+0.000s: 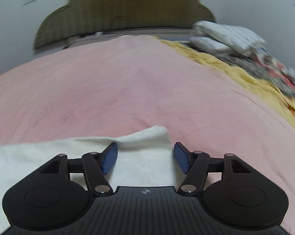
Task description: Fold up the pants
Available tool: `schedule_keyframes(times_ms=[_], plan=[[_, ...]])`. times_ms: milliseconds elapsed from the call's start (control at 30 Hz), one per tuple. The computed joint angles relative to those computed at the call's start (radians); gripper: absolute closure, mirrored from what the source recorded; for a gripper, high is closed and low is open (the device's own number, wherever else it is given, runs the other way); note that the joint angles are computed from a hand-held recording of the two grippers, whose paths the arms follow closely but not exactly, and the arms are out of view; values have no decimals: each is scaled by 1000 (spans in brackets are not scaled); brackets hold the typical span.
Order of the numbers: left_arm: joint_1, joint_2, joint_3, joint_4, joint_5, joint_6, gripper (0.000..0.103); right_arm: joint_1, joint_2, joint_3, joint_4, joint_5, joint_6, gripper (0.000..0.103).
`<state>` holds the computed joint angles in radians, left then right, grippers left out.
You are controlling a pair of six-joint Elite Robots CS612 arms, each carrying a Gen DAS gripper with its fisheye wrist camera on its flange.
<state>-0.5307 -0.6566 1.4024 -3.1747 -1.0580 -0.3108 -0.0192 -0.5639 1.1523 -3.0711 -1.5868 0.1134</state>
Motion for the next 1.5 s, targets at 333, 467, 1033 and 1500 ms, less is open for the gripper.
schedule_keyframes(times_ms=[333, 467, 1033, 1500], plan=[[-22, 13, 0, 18, 88, -37, 13, -6, -77, 174, -76, 90, -253, 24], [-10, 4, 4, 60, 64, -126, 2, -2, -93, 220, -183, 59, -201, 24], [-2, -3, 12, 57, 38, -157, 0, -9, -88, 256, -201, 196, -231, 5], [-3, -4, 11, 60, 39, -163, 0, -98, -168, 363, -241, 391, 167, 5]])
